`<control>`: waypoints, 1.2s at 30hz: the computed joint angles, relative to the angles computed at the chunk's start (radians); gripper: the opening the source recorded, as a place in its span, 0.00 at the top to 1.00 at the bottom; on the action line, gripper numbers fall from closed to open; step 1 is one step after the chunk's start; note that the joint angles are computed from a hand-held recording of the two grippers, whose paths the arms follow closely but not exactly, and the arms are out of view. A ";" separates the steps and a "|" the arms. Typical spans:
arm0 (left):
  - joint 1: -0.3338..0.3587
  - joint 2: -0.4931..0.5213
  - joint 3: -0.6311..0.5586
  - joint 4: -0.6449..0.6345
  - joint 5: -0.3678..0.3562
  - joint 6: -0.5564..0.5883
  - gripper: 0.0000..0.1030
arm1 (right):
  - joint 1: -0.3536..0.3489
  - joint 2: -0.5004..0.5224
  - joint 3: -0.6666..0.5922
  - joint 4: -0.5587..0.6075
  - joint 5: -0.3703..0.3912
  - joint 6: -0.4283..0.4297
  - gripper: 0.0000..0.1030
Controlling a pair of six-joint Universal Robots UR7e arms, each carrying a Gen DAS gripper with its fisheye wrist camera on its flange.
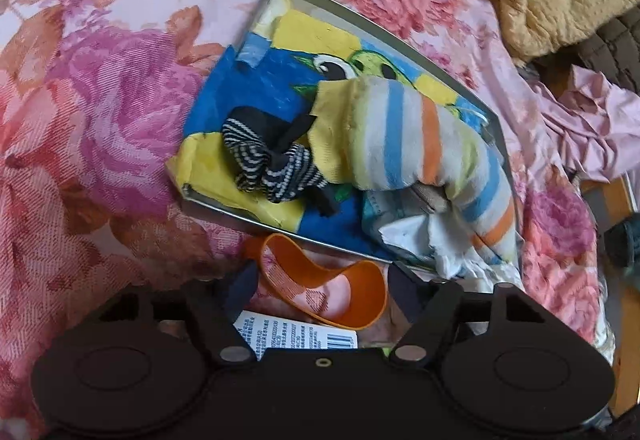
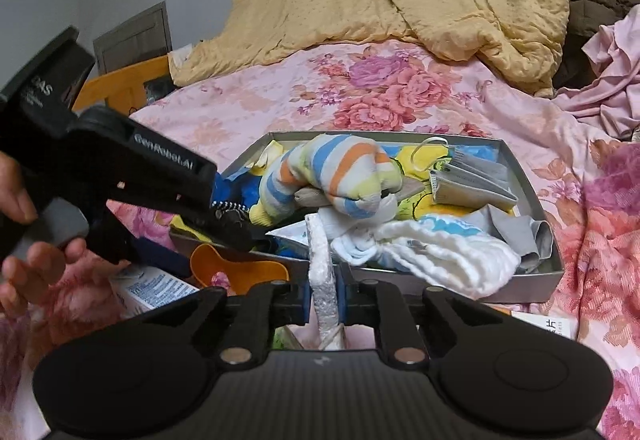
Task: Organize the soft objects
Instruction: 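Grasp the white strip with the right tool while the left tool approaches the orange silicone piece, then grasp the orange silicone piece with the left tool while the right tool lifts the white strip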
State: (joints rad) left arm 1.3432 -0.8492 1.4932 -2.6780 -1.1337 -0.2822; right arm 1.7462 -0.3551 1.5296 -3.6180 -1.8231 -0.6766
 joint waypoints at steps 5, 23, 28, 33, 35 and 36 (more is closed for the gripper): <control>-0.007 0.002 0.015 -0.027 0.060 -0.037 0.46 | 0.001 -0.003 0.002 0.000 0.003 0.005 0.88; -0.007 0.015 0.002 -0.033 0.107 -0.159 0.65 | 0.004 0.000 0.001 0.000 -0.002 -0.001 0.88; -0.013 0.019 0.005 -0.026 0.157 -0.186 0.81 | 0.003 -0.005 0.007 0.000 0.007 0.006 0.88; -0.001 0.002 0.031 -0.064 0.129 -0.190 0.92 | 0.005 -0.009 0.015 -0.013 0.012 -0.005 0.88; -0.001 -0.005 0.059 -0.114 0.122 -0.184 0.93 | 0.005 -0.013 0.019 -0.018 0.018 -0.002 0.89; -0.002 -0.009 0.072 -0.136 0.120 -0.182 0.94 | 0.005 -0.015 0.021 -0.020 0.022 -0.001 0.89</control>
State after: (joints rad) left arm 1.3410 -0.8580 1.5648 -2.8136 -1.0140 -0.4638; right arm 1.7510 -0.3698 1.5508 -3.6384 -1.8012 -0.6777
